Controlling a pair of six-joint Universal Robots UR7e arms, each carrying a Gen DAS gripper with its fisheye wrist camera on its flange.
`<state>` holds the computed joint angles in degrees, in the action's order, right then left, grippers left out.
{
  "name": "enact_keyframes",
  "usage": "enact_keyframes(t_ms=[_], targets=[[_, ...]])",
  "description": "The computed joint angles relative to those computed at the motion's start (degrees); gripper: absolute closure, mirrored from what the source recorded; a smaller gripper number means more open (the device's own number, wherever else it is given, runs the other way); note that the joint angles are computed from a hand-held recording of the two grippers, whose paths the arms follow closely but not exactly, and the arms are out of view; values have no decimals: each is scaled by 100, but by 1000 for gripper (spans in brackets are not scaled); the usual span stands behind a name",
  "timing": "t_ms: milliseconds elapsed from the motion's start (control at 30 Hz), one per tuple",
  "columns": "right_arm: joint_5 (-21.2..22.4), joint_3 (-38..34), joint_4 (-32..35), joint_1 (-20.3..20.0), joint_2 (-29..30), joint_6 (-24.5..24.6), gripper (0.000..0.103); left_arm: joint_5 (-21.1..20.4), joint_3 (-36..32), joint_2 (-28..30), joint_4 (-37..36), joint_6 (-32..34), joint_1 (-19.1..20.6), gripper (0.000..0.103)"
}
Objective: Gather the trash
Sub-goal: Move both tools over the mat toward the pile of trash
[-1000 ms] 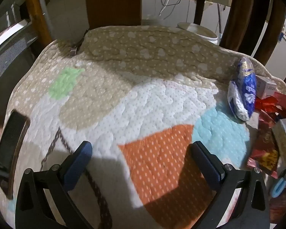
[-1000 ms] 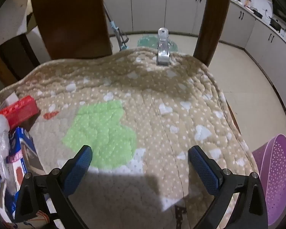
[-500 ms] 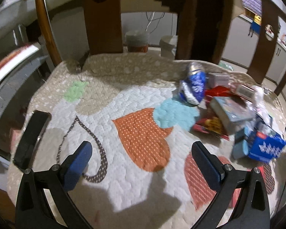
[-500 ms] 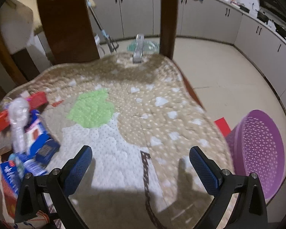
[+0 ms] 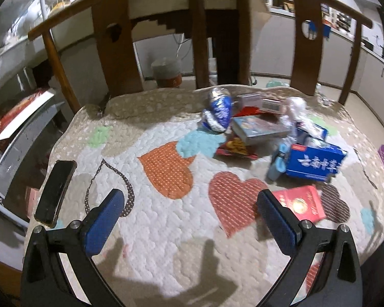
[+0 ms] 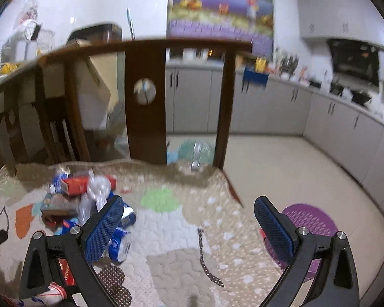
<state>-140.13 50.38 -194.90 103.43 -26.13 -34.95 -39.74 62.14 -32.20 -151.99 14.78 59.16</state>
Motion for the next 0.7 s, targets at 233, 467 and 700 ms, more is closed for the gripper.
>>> enact_keyframes(t_ms=[233,467,700], targets=[[237,616,682,31,-350,667,0,-29,447,-257,-46,-43,-178,0],[211,965,-138,186,-475,376,0,-134,837,-501,-465,126,-332,0],[168,1183,-236,246,-626,393,0,-185,1064,-662,-908,304,-447,0]])
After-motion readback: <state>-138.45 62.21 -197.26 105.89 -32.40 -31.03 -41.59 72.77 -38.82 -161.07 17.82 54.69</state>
